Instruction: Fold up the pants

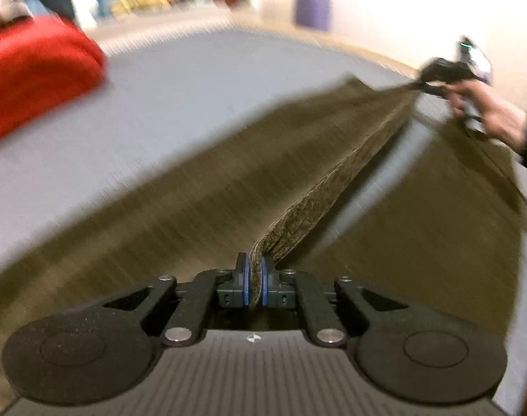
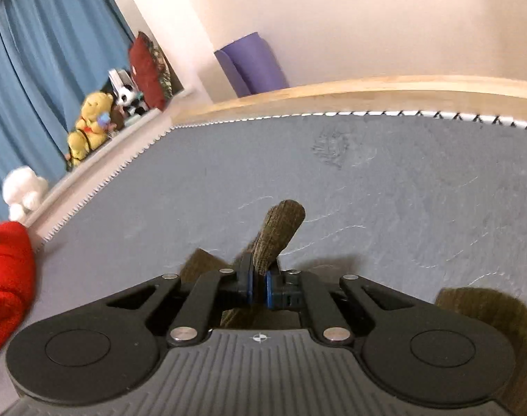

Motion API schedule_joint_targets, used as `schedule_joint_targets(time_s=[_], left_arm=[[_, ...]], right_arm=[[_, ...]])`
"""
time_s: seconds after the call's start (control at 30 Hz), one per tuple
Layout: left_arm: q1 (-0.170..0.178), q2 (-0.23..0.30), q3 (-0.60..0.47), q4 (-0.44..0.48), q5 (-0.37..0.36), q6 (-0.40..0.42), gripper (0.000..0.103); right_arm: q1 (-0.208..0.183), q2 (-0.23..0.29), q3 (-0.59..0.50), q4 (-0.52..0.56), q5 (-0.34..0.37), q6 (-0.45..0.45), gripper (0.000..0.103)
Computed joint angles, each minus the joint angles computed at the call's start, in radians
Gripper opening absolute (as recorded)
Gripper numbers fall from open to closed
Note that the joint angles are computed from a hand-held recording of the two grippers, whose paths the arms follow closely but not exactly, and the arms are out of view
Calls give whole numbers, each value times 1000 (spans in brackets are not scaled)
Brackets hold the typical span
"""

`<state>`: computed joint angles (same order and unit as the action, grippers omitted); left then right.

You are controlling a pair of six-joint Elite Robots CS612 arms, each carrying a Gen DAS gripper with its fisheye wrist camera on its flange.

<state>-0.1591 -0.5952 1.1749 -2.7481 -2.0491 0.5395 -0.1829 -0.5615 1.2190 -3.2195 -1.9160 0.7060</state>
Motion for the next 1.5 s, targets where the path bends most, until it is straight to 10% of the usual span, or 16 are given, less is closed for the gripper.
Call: schedule_joint_targets(time_s=[0.17,0.3,0.43,0.53,0.67,0.83,0.97,1.2,1.33,1.37,1.4,1.5], left_arm=[[26,1,-6,-3,-114,-105,45],[57,27,-52,-79,-176,-286,43],[36,22,-69,184,14,-179,38],[44,18,-84,206,-10,-198,38],[76,11,-72,20,-29,-345,39],[101,20,-52,-283,246,-627,57],[128,35,-62,-337,441,-783,82],[163,58,-100,-221,459,-868,85],[172,72,-115,-188,420,-843,92],[170,79,-127,-178,426,-834,93],[166,83,-129,-173,435,-828,93],[159,112,-168,-146,483,-808,86]], right_arm=[[-11,-9,-11,273,42,43,13],[20,-32,-6,321,-160,93,53],[28,-43,38,169,-164,109,52],[26,-38,47,91,-87,53,52],[20,-44,58,84,-19,70,52],[23,-25,15,-11,28,-48,63],[9,33,-126,99,85,-150,70],[-1,173,-401,421,16,-326,77],[-12,221,-472,443,86,-426,57],[-18,222,-470,413,140,-471,19],[-18,229,-483,404,165,-502,8],[-12,262,-541,356,95,-547,1]])
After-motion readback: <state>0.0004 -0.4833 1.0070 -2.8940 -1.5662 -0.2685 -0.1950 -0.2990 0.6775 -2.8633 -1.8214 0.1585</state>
